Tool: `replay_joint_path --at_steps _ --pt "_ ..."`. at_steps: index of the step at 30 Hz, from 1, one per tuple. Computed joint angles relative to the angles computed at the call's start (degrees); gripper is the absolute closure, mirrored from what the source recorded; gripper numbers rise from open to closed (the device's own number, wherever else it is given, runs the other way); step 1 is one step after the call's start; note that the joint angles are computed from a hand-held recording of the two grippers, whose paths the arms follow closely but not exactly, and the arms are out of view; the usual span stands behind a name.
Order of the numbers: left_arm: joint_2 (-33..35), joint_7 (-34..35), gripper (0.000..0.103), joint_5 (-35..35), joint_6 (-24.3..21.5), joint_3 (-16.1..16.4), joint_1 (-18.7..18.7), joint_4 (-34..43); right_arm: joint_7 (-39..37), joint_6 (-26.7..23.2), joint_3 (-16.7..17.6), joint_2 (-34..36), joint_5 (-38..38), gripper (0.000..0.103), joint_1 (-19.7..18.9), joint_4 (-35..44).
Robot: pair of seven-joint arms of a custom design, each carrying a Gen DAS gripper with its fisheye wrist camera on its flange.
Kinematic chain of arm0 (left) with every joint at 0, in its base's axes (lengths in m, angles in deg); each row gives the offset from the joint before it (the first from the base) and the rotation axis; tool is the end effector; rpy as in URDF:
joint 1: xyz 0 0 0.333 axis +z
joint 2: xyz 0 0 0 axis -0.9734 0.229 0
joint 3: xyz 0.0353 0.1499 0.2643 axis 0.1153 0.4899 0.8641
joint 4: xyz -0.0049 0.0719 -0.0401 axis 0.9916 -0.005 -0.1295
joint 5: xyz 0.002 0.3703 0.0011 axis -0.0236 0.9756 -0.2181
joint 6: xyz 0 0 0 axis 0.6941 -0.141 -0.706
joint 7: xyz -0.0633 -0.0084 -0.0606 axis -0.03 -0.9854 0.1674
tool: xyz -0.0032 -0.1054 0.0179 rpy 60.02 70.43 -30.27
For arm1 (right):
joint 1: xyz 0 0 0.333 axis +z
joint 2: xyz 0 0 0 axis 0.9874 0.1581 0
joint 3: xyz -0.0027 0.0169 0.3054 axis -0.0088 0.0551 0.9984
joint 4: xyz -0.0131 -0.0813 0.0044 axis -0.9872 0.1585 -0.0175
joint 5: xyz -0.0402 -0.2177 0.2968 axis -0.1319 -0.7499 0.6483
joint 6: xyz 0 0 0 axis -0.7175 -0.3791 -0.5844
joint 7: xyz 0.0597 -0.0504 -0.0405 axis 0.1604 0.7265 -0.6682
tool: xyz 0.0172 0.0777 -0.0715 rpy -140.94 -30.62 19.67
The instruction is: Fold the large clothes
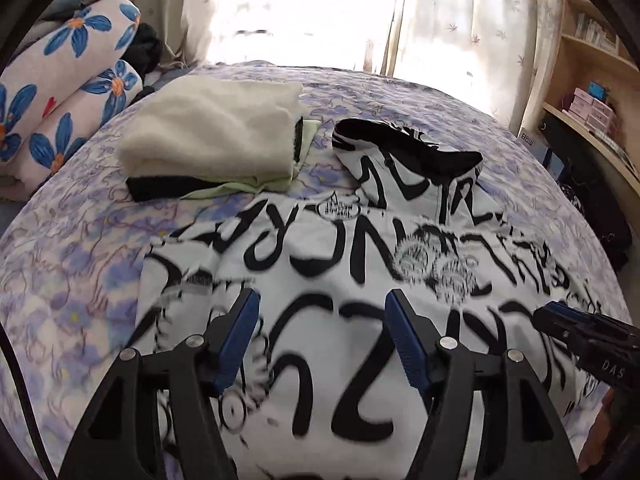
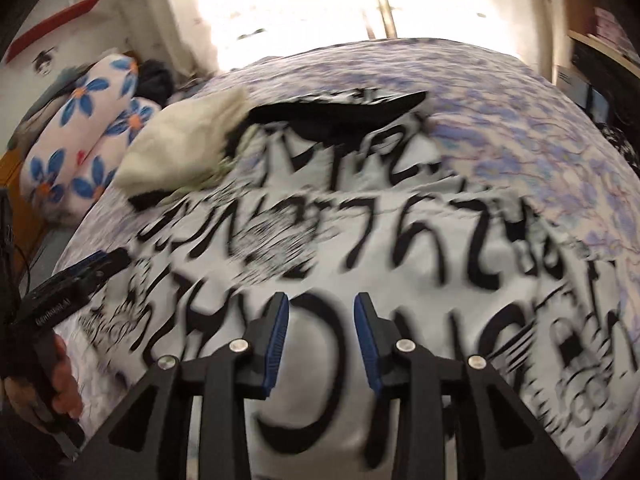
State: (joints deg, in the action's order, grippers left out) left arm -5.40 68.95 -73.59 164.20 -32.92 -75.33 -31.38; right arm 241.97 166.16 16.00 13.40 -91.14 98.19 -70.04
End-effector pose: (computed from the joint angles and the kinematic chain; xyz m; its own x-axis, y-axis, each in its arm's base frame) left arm 0.6504 -0.1293 0.3802 -0.4196 -0.8991 0.1251 -0.6912 0.2272 -0.6860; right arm 0.5469 0.1932 0.3862 -0.2072 -0.9570 -0.2032 -0.7454 0.2890 -0.6008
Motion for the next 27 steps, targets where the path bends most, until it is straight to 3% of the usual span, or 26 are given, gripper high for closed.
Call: replay_joint_path --at_steps 2,6,7,9,12,13,14,15,16,17,18,20,27 --pt "-0.4 0.0 0.039 -0.2 1.8 0.2 -0.3 -2.9 0.5 -2.7 0.0 0.7 -1.7 0.069 1.2 0.4" --pt "3.9 -11.4 0.039 10.2 3.2 11.6 -7.7 -1.1 7.7 -7.8 -1.7 -1.3 -11.0 0.069 2.4 -2.5" --pt "5.5 -14.1 0.039 13.0 2.4 12.7 -7.5 0.5 9.1 -9.1 -1.8 -2.4 -12.6 0.069 1.6 -3.9" --pt "7.4 -10.8 0.041 10.6 2.1 10.0 -3.6 2.9 10.9 -12.1 -1.7 -4.7 -13.3 0.069 -0.5 -6.9" --pt "7.7 -14.4 0.044 15.1 4.2 11.9 -3.9 3.5 14.3 -19.1 -1.6 -9.1 -15.1 0.071 -4.0 -12.1" --pt "7.6 -16.7 0.044 16.4 5.8 14.8 -5.9 3.3 15.5 -19.6 -1.7 -11.0 -16.0 0.073 -5.8 -14.7" --pt "8.0 -19.8 0.043 18.4 6.2 17.6 -7.8 3.6 17.7 -17.0 -2.4 -13.4 -18.0 0.097 -7.5 -17.8" --pt "8.7 -22.1 0.043 19.7 5.2 18.4 -7.6 4.6 19.3 -15.1 -2.7 -15.4 -19.6 0.103 -9.3 -20.2" --pt "9.5 -22.0 0.041 19.0 2.8 17.2 -6.0 6.1 20.6 -14.9 -2.4 -16.7 -20.7 0.103 -10.5 -21.7" --pt "10.2 -19.7 0.04 15.4 -0.3 14.0 -2.6 7.5 22.2 -15.2 -1.8 -18.4 -22.1 0.103 -11.6 -23.1" --pt "10.9 -19.6 0.038 15.3 -1.3 10.2 1.3 8.3 23.1 -15.6 -1.0 -19.3 -22.9 0.103 -12.4 -23.9" --pt "11.4 -18.7 0.036 13.7 -2.4 7.5 4.1 9.0 24.6 -15.0 0.2 -20.2 -23.7 0.103 -14.2 -25.0" --pt "10.8 -21.5 0.035 17.6 0.5 11.0 0.5 7.4 23.6 -15.8 2.1 -18.4 -20.7 0.103 -16.0 -23.9"
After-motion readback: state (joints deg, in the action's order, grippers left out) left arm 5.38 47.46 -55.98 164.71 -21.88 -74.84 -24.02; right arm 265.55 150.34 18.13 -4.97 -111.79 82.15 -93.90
